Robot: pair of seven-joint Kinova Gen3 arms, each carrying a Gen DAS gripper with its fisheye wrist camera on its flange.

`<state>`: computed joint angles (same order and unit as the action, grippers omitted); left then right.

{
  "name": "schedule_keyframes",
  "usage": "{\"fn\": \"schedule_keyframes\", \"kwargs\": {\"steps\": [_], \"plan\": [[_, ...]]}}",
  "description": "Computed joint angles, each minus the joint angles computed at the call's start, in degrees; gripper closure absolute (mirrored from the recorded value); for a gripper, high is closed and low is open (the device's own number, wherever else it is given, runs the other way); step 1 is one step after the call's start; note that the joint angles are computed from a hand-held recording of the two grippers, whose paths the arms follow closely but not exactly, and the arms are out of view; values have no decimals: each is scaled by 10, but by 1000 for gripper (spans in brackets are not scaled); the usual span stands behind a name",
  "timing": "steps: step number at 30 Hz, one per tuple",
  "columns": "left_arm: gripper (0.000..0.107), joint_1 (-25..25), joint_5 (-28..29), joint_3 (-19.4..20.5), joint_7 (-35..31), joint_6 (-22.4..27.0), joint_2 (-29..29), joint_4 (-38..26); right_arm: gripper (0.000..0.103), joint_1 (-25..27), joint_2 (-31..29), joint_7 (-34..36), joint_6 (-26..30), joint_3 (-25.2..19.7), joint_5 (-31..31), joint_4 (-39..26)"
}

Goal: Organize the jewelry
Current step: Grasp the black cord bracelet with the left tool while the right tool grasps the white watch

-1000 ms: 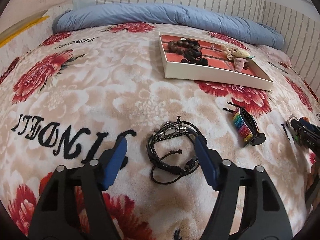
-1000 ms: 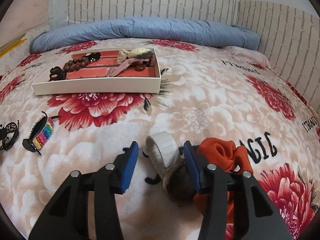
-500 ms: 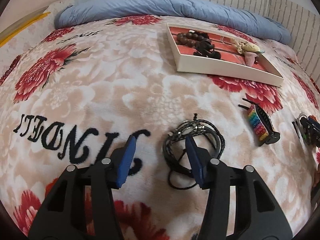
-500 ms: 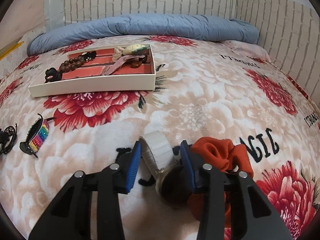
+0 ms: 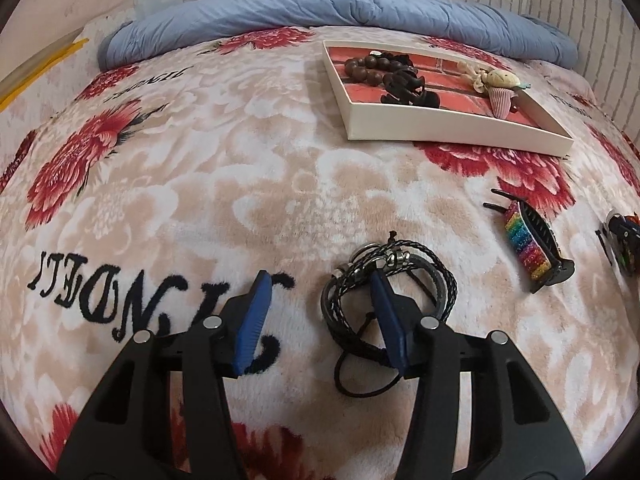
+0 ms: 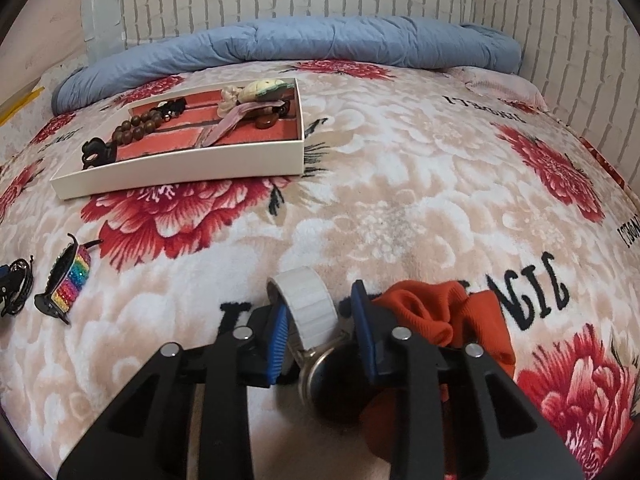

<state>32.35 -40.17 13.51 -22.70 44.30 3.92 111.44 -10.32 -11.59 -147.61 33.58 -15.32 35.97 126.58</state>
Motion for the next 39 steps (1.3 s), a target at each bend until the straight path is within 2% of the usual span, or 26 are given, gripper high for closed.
{"fn": "schedule_keyframes", "kwargs": {"steps": [6,9,13,15,17,23,31,39], "plan": [[57,0,-3,-2,-7,1,5,-4,72,1,5,13,-7,8,-10,-2],[64,-4,6,-4,-23,-10,5,-4,73,2,3,15,-5,6,-8,-2],[67,-8,17,-7,-34,-21,3,-1,80,4,2,14,-8,4,-6,-1],[73,-8,17,-6,-35,-22,3,-1,83,4,0,17,-12,6,-9,1],[84,-8,18,-7,-39,-25,4,-2,83,6,-3,17,-15,5,-9,3],[96,-9,9,-8,-23,-37,-5,9,84,14,-9,11,-21,-4,-4,8],[96,9,-59,10,37,-22,-12,18,84,29,-32,2,-38,-10,-3,19],[96,13,-83,23,53,2,-21,-2,85,55,-61,53,-76,0,-53,19]]}}
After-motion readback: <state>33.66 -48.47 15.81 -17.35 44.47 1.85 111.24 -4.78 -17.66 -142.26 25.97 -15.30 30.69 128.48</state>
